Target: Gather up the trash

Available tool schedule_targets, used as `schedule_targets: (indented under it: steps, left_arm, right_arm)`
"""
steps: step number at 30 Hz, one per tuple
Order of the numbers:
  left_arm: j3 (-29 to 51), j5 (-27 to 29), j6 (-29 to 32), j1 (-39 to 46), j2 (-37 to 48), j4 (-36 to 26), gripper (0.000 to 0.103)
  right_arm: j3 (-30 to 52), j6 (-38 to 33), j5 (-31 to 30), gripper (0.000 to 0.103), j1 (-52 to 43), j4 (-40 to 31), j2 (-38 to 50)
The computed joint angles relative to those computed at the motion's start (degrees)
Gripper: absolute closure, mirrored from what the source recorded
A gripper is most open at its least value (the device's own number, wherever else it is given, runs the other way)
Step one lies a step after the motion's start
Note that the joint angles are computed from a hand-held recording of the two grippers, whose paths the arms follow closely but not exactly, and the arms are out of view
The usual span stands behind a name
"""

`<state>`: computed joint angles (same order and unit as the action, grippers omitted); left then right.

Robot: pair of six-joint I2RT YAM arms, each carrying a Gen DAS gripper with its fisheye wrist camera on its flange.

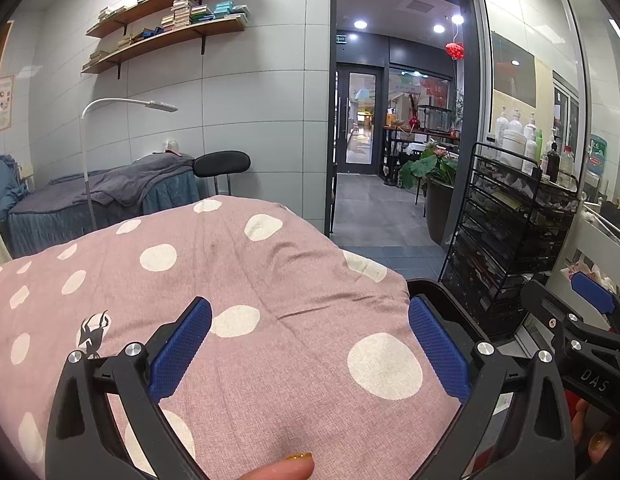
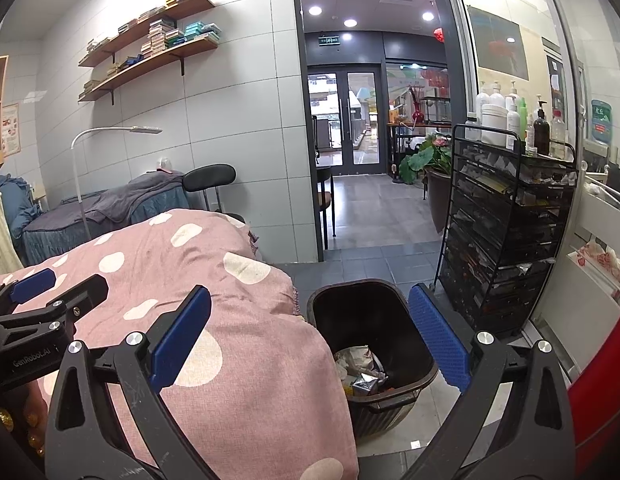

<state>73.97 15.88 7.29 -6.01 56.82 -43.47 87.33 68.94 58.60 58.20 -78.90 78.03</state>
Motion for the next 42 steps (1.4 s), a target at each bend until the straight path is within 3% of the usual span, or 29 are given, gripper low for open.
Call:
schedule_targets:
  steps: [42]
  left_arm:
    - [0.12,1.13,-0.2,0.99,0.35,-0.02,0.006]
  right_arm:
    - [1.18,0.45,-0.12,0.006,-0.15,0.63,1.88]
